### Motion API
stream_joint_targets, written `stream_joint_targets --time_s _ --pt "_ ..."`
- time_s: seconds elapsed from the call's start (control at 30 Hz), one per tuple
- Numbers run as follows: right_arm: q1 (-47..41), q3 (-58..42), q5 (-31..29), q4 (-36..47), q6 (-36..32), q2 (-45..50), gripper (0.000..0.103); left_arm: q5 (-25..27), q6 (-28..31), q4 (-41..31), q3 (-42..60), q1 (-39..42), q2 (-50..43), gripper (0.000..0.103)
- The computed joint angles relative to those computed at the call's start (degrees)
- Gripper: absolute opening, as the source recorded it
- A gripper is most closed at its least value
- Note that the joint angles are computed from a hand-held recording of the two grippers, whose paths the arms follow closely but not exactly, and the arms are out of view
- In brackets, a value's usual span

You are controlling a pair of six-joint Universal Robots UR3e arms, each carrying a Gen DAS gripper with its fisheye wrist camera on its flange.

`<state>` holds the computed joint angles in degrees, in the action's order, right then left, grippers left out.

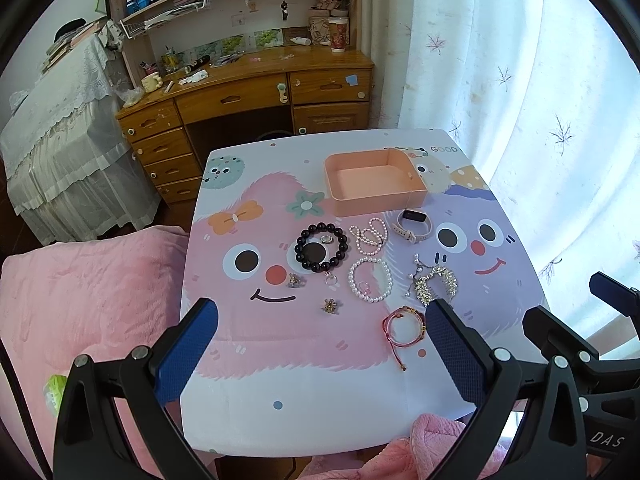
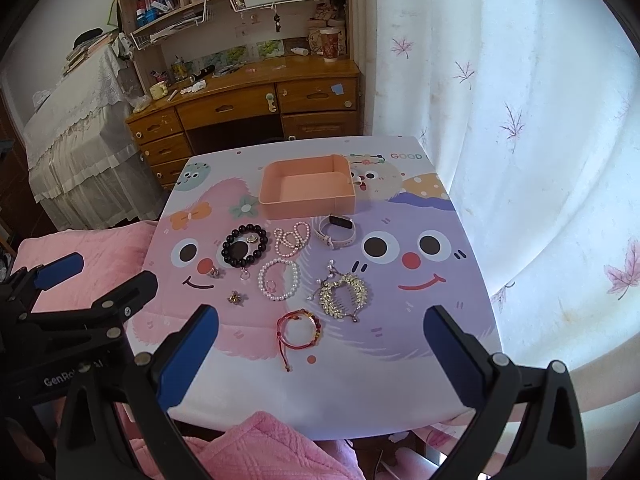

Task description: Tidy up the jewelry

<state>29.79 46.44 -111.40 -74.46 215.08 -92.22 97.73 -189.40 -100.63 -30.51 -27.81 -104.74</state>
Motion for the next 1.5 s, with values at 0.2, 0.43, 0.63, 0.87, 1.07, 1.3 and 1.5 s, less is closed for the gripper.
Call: stream_joint_targets --time_s 0.2,0.43,0.63,0.87,1.07,1.3,1.5 --pt "5.22 0.89 -5.76 -3.11 4.41 1.54 0.103 -5.86 3.69 2.82 -7.89 4.75 4.89 0.102" --pt "11.98 1.26 -16.58 -0.16 6.03 5.53 0.103 -16.81 10.0 6.48 -23.69 12.56 15.29 0.101" --pt "14.51 12.32 -18.9 -7.61 -8.4 3.62 0.103 -19.81 11.23 2.52 -28.22 13.79 15.23 0.102" --pt "9.49 39.96 -14.3 -31.45 -30.82 -5.56 0.103 -14.86 8.44 9.5 -36.49 7.82 10.62 0.102" --pt "-1.54 58.8 -4.57 -47.3 -43.04 -12.81 0.103 -11.36 -3.3 17.01 -36.49 0.4 1.29 0.102" --pt "-15.18 76.92 6.54 -66.06 -63.53 -19.28 0.103 -9.05 -16.96 17.51 -28.49 -4.51 -10.38 0.101" --pt "-26.21 81.23 21.1 -69.0 -72.05 -21.74 0.103 -10.07 -20.69 16.33 -22.28 -5.25 -16.22 0.101"
